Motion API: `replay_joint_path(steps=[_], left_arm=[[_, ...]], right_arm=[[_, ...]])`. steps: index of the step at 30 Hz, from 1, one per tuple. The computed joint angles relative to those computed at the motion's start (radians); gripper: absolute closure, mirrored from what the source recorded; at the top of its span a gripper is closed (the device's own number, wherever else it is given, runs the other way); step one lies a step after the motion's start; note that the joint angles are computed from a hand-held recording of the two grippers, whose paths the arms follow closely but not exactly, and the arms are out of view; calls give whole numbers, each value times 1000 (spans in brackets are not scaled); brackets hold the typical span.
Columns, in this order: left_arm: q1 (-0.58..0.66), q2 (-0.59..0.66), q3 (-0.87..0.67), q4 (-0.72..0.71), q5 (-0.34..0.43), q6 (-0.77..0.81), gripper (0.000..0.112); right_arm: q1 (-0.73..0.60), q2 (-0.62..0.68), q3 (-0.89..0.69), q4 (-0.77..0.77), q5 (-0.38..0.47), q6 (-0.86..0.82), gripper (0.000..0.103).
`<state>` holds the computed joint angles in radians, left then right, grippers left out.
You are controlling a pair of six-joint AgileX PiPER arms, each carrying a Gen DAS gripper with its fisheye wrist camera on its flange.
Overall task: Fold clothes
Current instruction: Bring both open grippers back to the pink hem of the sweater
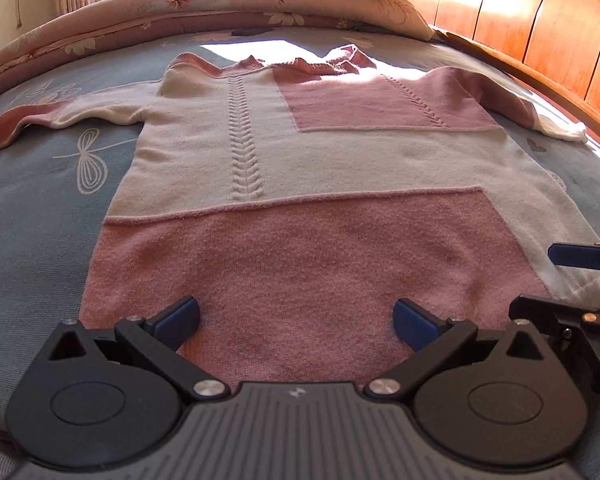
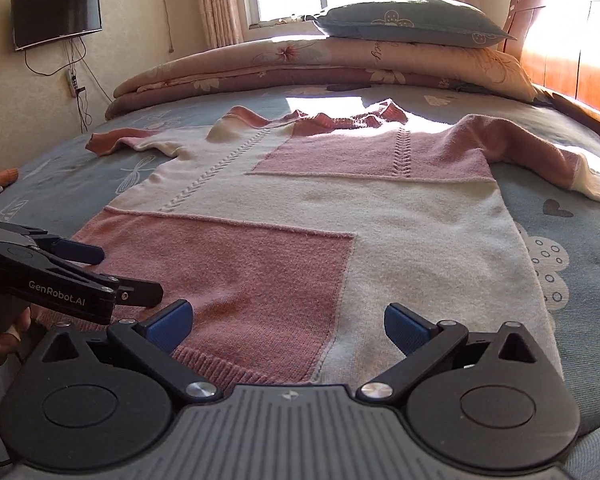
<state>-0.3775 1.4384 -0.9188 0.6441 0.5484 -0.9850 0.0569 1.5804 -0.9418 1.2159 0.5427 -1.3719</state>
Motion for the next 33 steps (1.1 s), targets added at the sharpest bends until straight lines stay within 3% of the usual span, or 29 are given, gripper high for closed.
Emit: replay_joint_path(steps=[4, 8, 10, 15, 19, 21, 26, 29, 33], left_arm=[[1, -14, 16, 9, -2, -14, 10], [-22, -14, 19, 45, 15, -54, 10], [-32, -19, 31, 78, 10, -94, 10], [-22, -82, 139, 232, -97, -292, 10], [-3, -118, 184, 264, -154, -326, 10], [24, -123, 174, 194, -176, -260, 10], [143, -108, 108, -152, -245, 77, 10], [206, -53, 41, -210, -277, 179, 10], [311, 74, -56, -436, -311, 416, 10]], right_arm=[[-23, -22, 26, -14, -80, 72, 0], [-99, -9, 29, 38, -21, 49, 0], [-88, -15, 41, 46, -45, 37, 0], [12, -44, 87, 28, -211, 10, 0], [29, -51, 104, 54, -248, -23, 0], [31, -50, 99, 22, -249, 4, 0], [35, -52, 97, -13, -250, 29, 0], [34, -57, 107, 27, -253, -15, 0], [34, -57, 105, 8, -251, 3, 0]])
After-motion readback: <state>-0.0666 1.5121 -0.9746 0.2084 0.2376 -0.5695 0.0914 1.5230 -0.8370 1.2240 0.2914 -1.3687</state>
